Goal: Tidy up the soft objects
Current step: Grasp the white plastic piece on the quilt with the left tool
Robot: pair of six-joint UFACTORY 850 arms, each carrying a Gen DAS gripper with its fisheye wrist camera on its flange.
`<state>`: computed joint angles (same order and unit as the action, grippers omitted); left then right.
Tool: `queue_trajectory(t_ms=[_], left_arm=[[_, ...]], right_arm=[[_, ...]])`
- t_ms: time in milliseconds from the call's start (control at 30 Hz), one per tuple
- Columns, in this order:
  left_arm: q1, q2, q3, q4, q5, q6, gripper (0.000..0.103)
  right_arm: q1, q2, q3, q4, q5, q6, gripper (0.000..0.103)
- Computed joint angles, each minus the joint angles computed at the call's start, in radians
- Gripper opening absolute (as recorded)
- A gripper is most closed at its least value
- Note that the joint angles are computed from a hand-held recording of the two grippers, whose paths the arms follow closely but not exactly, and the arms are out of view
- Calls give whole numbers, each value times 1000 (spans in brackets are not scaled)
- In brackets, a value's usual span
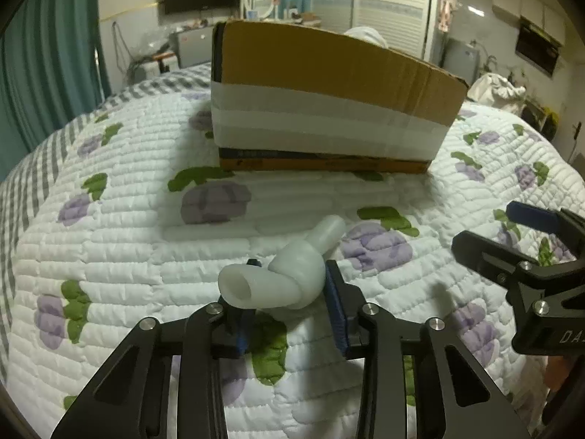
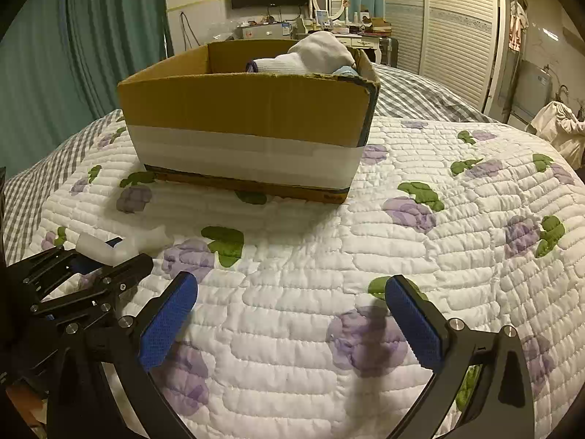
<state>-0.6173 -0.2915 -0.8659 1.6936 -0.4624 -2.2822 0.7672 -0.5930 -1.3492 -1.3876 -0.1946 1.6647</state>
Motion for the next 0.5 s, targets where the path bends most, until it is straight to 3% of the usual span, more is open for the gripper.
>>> queue_trajectory(t_ms=[267,500], left_arm=[[-37,71,46,-67,-2,14,30],[-110,149,83,-152,-62,50,30]], right_arm=[[22,78,87,-189,-31,165,103],[50,170,169,-293,-55,254,103]])
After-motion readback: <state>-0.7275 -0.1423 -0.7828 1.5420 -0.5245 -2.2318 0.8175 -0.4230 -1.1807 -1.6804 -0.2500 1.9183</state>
